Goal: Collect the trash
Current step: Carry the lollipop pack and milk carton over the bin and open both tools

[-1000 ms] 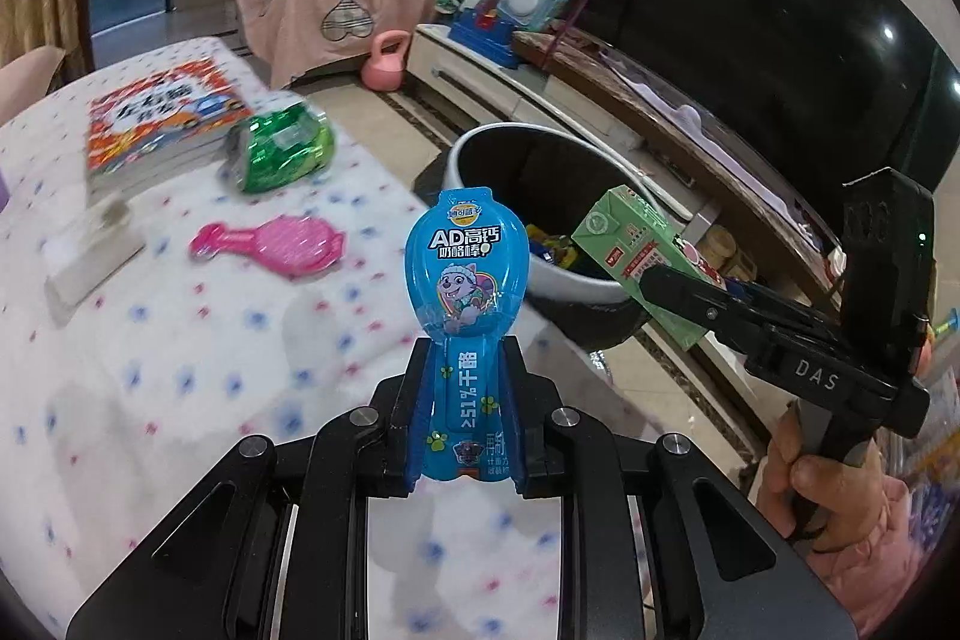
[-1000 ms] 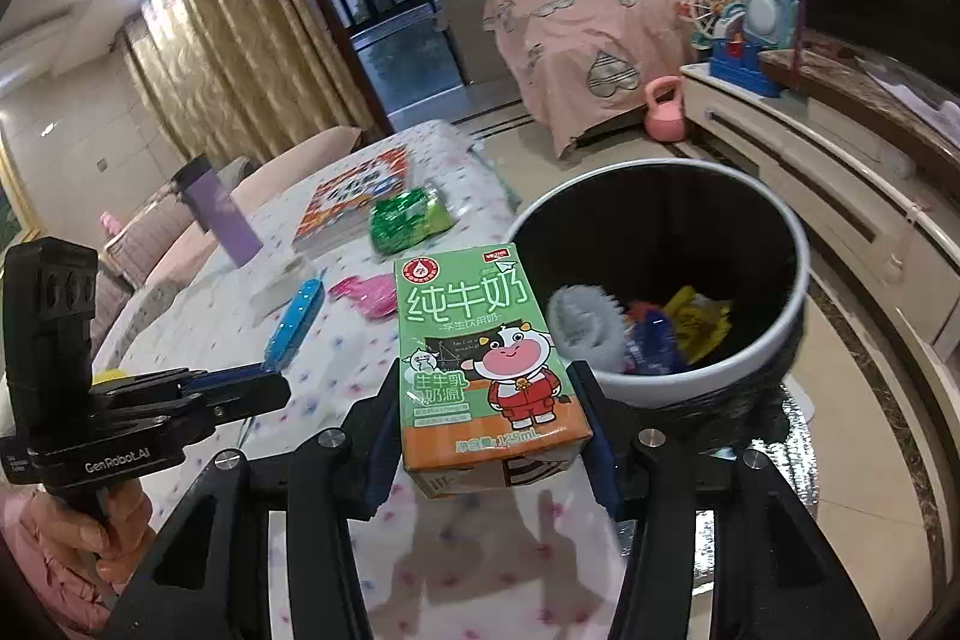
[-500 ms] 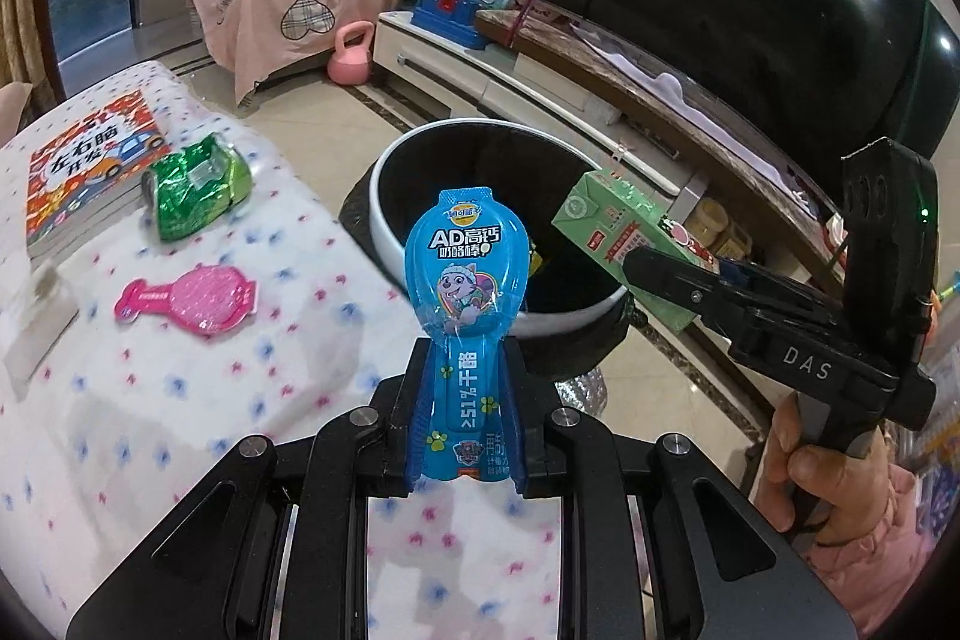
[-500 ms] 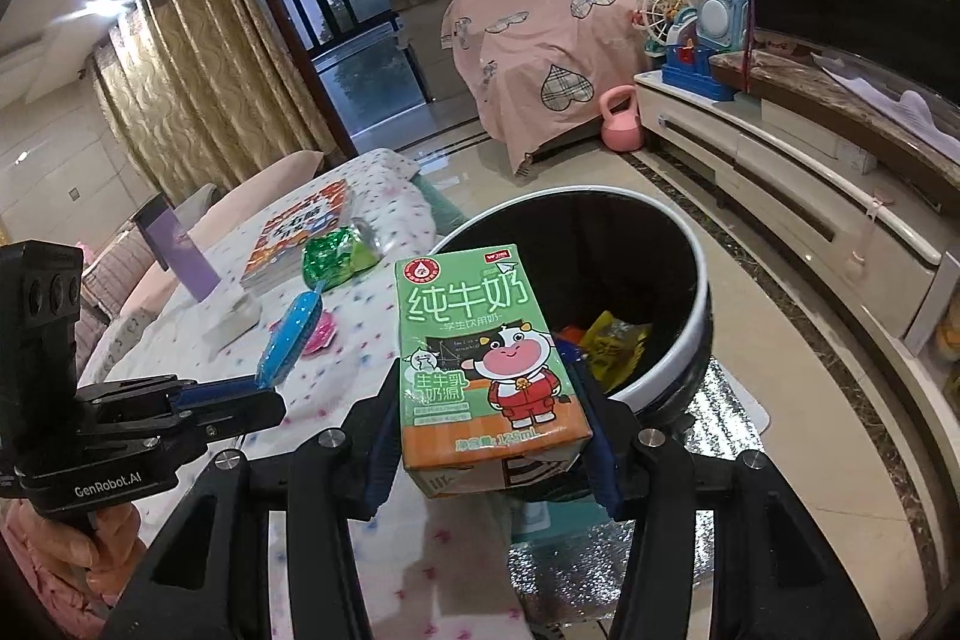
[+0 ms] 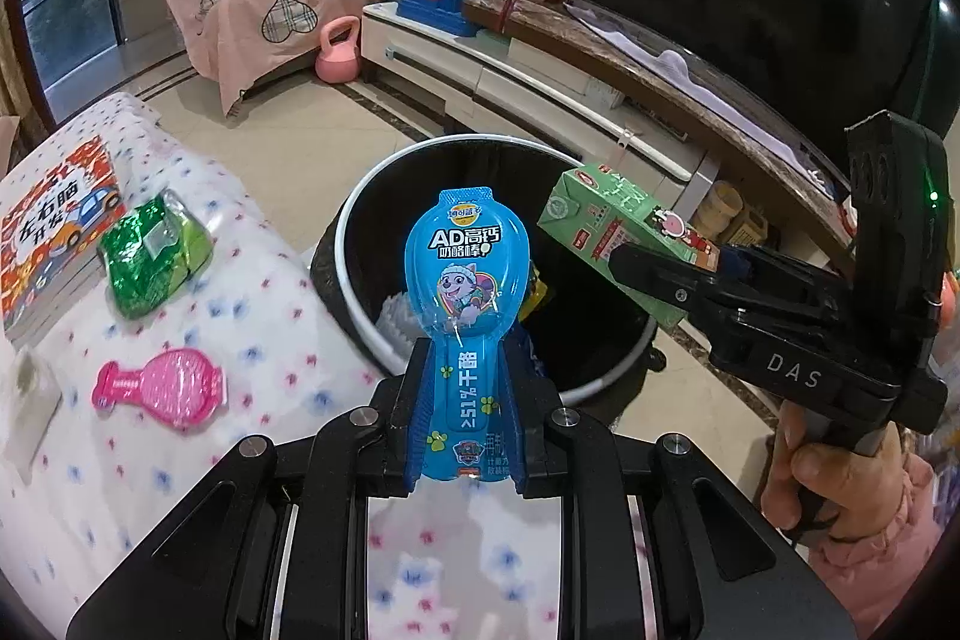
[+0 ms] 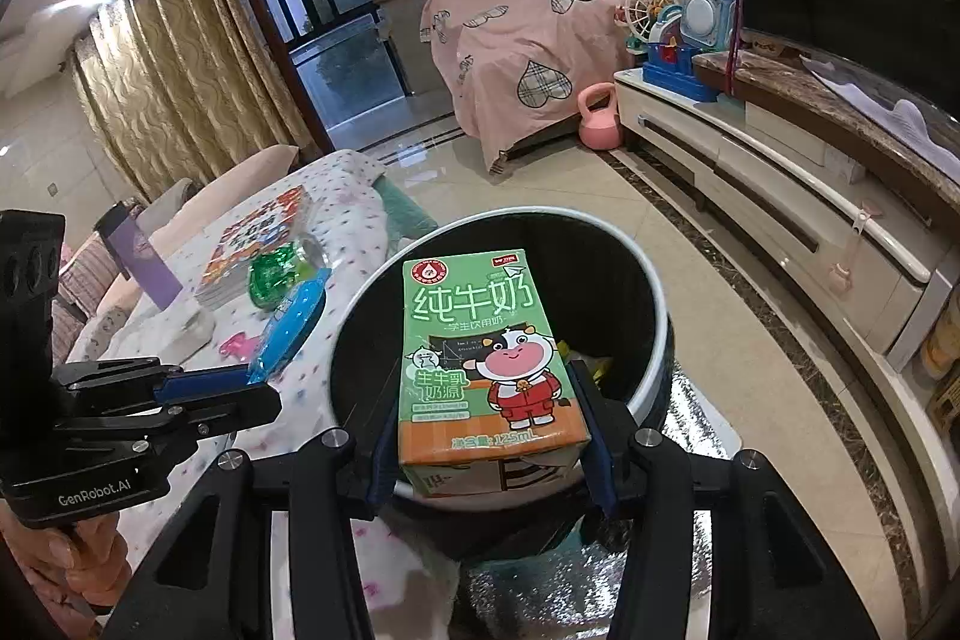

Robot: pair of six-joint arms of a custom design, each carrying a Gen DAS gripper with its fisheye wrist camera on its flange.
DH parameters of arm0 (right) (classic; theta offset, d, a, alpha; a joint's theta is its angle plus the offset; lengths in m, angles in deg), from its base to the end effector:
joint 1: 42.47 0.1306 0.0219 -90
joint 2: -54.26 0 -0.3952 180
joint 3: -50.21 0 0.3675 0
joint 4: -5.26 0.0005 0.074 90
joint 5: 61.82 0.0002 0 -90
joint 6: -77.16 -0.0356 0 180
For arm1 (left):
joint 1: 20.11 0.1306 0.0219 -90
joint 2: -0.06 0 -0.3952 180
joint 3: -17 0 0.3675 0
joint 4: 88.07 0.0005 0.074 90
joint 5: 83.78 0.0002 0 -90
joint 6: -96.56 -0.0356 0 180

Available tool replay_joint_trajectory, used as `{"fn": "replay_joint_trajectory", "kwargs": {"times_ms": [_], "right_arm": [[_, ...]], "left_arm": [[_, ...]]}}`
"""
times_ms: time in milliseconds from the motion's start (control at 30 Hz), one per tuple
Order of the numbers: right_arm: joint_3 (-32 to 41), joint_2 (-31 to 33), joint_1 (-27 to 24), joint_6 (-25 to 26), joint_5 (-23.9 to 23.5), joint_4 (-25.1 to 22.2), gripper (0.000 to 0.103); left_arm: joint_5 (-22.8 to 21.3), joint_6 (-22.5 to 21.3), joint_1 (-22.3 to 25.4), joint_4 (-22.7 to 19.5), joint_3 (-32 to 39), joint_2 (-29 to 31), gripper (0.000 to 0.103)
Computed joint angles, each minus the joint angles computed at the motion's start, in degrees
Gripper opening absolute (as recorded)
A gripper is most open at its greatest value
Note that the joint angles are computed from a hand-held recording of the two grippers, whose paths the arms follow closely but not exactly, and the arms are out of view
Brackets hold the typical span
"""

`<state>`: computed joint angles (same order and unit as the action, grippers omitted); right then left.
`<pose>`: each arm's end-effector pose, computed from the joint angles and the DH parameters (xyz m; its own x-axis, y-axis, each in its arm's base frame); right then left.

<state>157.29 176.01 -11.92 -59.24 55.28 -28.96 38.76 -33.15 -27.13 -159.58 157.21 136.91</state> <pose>0.5723 0.3184 0.2938 -0.5883 0.4013 -0.7020 0.3357 0.9110 0.2394 0.7079 -0.1070 0.3258 -0.5159 0.6062 -0.6053 0.8207 0.5524 -0.1463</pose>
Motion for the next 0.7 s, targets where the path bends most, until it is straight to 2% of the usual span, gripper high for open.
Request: {"fn": "replay_joint_trajectory", "kwargs": {"times_ms": [400, 567, 633, 667, 700], "right_arm": [[0.33, 0.56, -2.42, 0.74, -2.14, -0.57, 0.05], [1.3, 1.36, -3.1, 1.05, -3.13, -1.3, 0.05], [1.72, 1.73, -3.41, 1.25, -4.1, -1.52, 0.051], [1.87, 1.86, -3.5, 1.36, -4.4, -1.57, 0.052], [2.13, 2.05, -3.48, 1.39, -4.27, -2.0, 0.052]], "left_arm": [[-2.27, 0.46, -1.78, -2.6, 5.51, 3.56, 0.019], [-2.53, 1.66, -1.97, -5.08, 9.23, 5.78, 0.021], [-1.82, 2.1, -1.81, -7.2, 11.26, 6.87, 0.038], [-1.58, 2.47, -1.7, -7.43, 11.73, 7.12, 0.055], [-0.93, 3.1, -1.45, -6.49, 11.03, 6.74, 0.059]]}}
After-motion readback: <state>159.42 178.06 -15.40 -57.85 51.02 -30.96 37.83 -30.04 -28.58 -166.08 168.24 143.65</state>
